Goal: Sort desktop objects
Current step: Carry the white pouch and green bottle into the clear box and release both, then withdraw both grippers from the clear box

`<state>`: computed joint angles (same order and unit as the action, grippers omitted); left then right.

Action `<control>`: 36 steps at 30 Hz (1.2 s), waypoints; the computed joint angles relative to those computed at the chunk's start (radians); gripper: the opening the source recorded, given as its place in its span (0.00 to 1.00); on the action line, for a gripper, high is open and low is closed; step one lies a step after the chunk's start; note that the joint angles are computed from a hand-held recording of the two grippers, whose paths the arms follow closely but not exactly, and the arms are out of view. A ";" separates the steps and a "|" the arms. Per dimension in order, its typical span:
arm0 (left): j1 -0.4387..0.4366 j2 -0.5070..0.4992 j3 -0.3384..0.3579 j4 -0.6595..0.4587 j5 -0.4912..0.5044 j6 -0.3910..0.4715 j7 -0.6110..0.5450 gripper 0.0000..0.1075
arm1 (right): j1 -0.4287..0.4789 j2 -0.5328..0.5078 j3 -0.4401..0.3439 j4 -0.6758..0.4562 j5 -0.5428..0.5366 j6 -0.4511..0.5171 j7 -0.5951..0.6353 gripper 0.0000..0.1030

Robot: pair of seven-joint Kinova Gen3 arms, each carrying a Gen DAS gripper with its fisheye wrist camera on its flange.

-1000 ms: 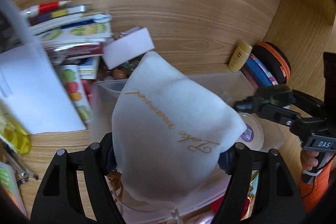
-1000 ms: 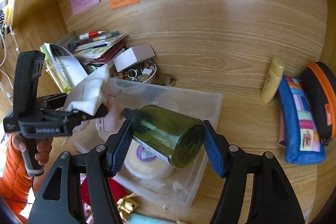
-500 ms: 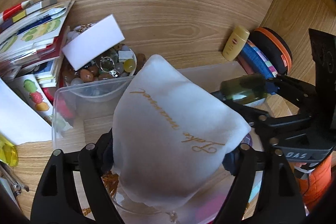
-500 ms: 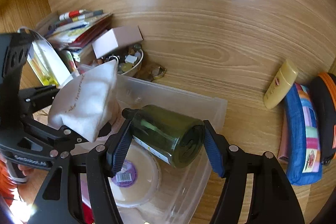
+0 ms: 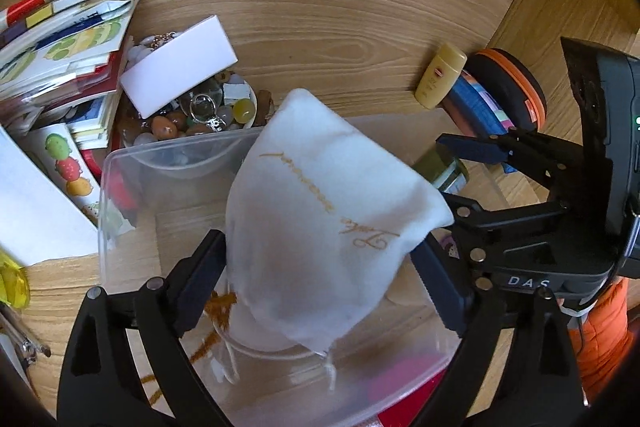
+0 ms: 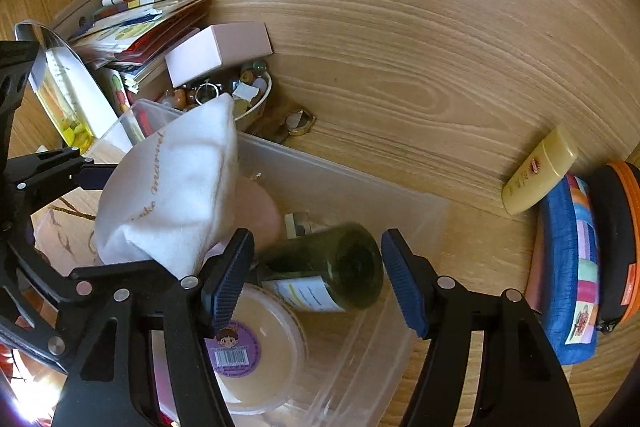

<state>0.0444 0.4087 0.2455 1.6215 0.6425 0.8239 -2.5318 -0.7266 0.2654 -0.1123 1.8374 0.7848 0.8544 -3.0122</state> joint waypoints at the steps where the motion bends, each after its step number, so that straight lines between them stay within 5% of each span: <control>1: -0.005 -0.004 0.002 0.005 0.006 0.000 -0.005 0.87 | -0.005 -0.001 -0.001 -0.002 0.000 0.011 -0.004 0.67; 9: -0.035 -0.061 0.002 0.062 0.072 -0.018 -0.073 0.87 | -0.073 -0.023 -0.031 -0.008 0.057 0.156 -0.067 0.77; 14: -0.037 -0.148 -0.017 0.151 0.141 -0.114 -0.126 0.87 | -0.112 -0.051 -0.068 0.000 0.084 0.255 -0.138 0.80; 25: -0.096 -0.292 -0.123 0.271 0.341 -0.071 -0.321 0.91 | -0.191 -0.131 -0.181 0.065 0.151 0.401 -0.347 0.88; 36: -0.123 -0.348 -0.216 0.387 0.369 -0.087 -0.426 0.91 | -0.278 -0.145 -0.252 0.125 0.169 0.484 -0.522 0.92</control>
<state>-0.0790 0.0605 0.0292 2.0083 1.0113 0.7367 -2.9578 -1.0041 0.1207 -0.3640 1.9624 0.9534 1.3383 -3.5338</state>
